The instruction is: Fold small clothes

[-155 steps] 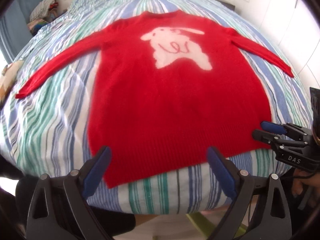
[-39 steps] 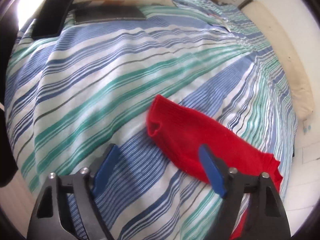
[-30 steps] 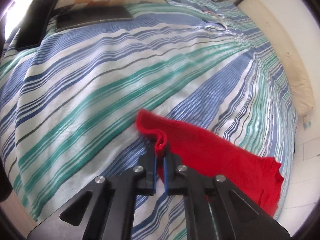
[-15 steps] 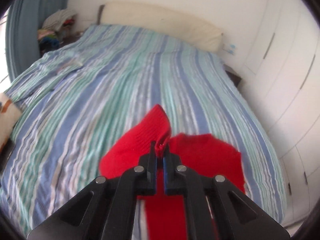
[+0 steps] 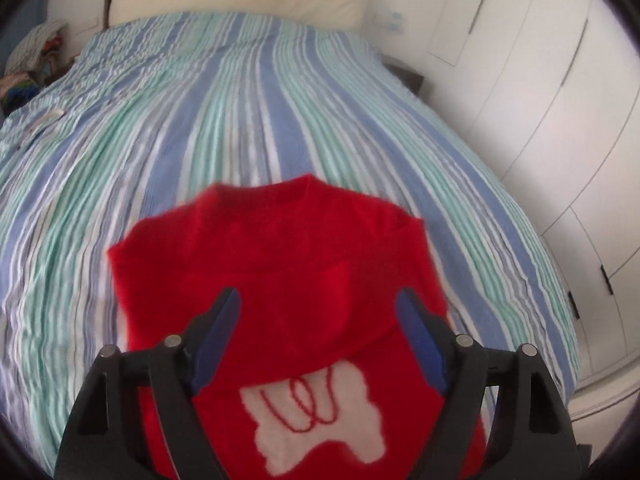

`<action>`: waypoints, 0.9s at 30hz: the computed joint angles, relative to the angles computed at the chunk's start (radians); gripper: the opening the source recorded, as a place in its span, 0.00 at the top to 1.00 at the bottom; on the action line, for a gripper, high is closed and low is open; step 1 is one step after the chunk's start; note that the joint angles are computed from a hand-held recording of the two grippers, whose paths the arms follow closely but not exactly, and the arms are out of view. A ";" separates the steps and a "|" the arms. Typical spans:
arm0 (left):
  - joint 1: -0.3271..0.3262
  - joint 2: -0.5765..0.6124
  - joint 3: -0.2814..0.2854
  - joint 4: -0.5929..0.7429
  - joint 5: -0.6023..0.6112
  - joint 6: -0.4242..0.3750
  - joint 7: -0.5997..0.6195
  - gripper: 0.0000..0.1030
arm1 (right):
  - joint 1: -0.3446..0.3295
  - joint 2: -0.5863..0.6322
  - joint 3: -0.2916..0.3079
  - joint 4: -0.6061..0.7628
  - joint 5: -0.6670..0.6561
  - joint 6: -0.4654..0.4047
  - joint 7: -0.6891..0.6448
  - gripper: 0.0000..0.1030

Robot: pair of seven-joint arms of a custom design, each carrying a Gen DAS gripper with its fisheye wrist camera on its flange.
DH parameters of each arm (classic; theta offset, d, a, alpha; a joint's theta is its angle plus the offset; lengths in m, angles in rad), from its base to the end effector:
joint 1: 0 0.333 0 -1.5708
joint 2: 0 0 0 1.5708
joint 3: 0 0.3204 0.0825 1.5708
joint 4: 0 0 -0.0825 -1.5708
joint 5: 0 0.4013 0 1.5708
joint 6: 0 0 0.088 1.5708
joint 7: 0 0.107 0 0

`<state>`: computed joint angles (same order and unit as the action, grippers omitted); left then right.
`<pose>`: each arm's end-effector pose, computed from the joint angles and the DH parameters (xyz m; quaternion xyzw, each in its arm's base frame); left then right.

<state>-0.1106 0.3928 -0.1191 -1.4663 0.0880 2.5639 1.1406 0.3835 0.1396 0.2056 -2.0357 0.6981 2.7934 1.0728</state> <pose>0.7266 -0.1548 0.5396 -0.7172 0.6044 -0.3043 0.1663 0.5431 0.3222 0.4344 -0.7995 0.4809 -0.0273 0.3589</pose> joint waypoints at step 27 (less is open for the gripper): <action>0.016 -0.145 0.103 -0.433 0.522 0.063 -0.507 0.94 | -0.002 0.016 -0.013 0.005 -0.146 -0.010 0.149 0.46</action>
